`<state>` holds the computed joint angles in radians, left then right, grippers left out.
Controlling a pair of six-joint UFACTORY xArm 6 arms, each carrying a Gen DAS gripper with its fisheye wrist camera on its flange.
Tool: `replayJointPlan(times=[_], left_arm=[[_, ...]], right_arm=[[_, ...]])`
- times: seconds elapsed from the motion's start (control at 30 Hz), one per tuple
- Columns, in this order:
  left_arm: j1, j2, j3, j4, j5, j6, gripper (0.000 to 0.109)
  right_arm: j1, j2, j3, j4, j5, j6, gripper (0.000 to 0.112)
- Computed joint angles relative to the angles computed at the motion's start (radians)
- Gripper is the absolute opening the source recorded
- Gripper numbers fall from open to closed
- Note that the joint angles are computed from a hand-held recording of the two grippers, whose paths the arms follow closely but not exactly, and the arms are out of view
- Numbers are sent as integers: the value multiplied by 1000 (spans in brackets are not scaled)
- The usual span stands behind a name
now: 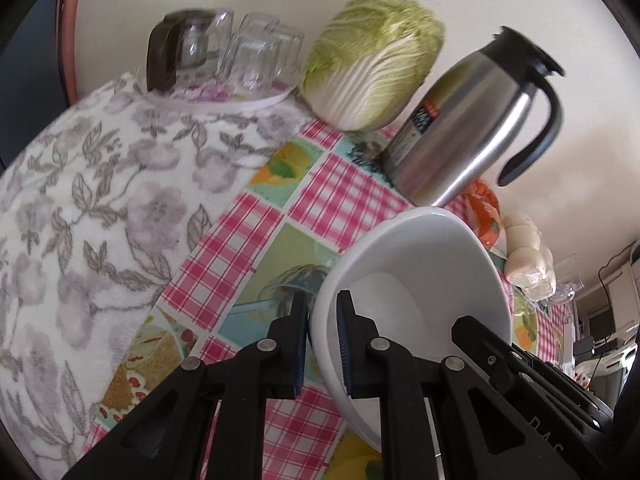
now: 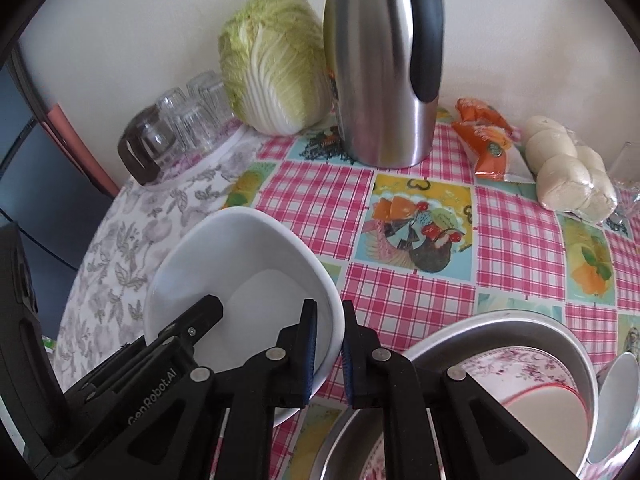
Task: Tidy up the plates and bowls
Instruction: 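Lift the white square bowl with both tools and carry it over the basin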
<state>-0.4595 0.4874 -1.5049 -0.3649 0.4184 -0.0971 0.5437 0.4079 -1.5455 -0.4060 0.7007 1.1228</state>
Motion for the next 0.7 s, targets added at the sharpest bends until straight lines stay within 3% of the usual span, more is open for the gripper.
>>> replayJointPlan(times=[0.13,0.37,0.7], left_arm=[[-24,-62,43,89,-31,-46,15],[-72,-142,98,86,-64,-9,15],[-153,-194,115,266,-64,-94,15]], right_arm=[[-5,-97,103,-25,-50,54,12],[-10,-280,288,-108,-98,190,12],[-35,-505,536,-249,-168,408,12]])
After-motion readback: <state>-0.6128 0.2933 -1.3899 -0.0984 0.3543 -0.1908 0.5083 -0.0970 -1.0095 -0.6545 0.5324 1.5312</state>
